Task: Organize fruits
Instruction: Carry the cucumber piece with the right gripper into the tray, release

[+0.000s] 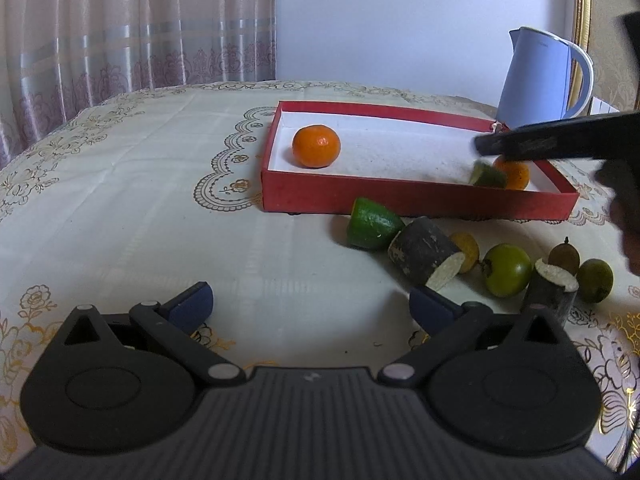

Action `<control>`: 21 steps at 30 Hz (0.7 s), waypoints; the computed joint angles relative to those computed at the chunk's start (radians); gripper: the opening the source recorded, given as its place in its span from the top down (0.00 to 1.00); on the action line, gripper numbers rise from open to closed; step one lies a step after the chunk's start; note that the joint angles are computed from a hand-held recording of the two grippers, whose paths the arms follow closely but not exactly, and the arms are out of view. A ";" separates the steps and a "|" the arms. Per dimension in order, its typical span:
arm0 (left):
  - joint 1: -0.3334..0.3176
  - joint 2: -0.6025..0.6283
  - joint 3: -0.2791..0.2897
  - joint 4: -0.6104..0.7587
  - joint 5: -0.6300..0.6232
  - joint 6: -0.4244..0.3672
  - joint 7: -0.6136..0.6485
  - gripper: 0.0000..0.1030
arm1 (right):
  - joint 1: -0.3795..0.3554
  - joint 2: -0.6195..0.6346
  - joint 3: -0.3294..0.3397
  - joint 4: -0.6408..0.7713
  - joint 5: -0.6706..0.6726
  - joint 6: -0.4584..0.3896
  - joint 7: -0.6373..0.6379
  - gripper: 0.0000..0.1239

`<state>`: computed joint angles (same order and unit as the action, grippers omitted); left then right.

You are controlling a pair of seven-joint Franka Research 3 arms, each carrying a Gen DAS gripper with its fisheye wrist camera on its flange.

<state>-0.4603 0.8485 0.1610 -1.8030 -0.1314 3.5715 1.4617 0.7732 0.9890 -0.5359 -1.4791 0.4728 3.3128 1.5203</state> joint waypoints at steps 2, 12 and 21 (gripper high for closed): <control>0.002 0.000 -0.002 0.000 0.001 0.001 0.000 0.00 | 0.080 -0.017 -0.072 -0.102 0.078 0.084 0.022 0.34; -0.008 0.001 0.009 0.002 -0.007 -0.007 0.006 0.00 | 0.337 -0.001 -0.294 -0.371 0.523 0.008 0.067 0.32; -0.034 0.005 0.033 0.007 -0.023 -0.018 0.013 0.00 | 0.335 0.013 -0.309 -0.377 0.416 -0.062 0.179 0.32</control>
<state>-0.4940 0.8532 0.1942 -1.7959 -0.1540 3.5533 1.4749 1.1083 1.0019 -0.8446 -1.8560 0.8889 3.2513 1.6989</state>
